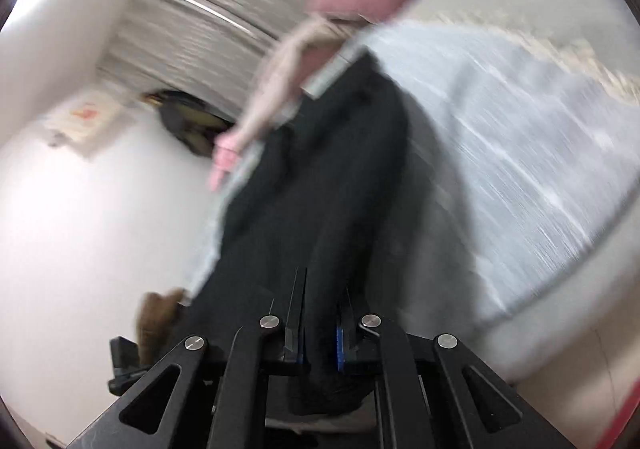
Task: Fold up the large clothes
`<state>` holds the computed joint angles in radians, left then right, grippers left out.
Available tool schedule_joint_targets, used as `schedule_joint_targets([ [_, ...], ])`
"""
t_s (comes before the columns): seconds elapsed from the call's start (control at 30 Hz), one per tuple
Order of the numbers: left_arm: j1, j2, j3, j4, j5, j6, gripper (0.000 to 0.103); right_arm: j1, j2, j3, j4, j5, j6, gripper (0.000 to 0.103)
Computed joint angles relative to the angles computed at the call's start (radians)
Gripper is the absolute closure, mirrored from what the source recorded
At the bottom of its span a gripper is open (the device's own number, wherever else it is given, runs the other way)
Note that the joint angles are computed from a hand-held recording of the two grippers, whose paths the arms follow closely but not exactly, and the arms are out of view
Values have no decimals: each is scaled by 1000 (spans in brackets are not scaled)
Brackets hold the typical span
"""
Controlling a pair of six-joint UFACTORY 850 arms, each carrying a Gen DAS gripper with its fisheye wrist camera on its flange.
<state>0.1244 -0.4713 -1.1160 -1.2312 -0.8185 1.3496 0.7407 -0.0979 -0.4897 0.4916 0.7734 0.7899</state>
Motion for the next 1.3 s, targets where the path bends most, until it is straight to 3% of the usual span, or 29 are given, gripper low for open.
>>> schedule_joint_targets([
  [0.1,32,49,15,-119,-93,89,95,15,42,-26,37,28,-75,94],
  [0.27,105,121,43,-281,-286,201,96,34,97,-24,28,165,-86,94],
  [0.53,201,235,106,-403,-485,291,96,161,264,13,227,324,-341,95],
  [0.63,208,230,94,-420,-497,297,95,172,306,7,275,342,-396,95],
  [0.8,130,127,-1,-444,-290,216,95,92,253,-64,309,225,-422,95],
  [1.0,6,-161,-324,-380,17,-7,95,-150,8,-239,163,-4,-290,95],
  [1.2,-87,-431,-618,-114,277,-284,93,-281,-278,-472,173,-262,-324,94],
  [1.3,-109,-524,-705,27,333,-437,89,-321,-389,-557,205,-348,-370,94],
])
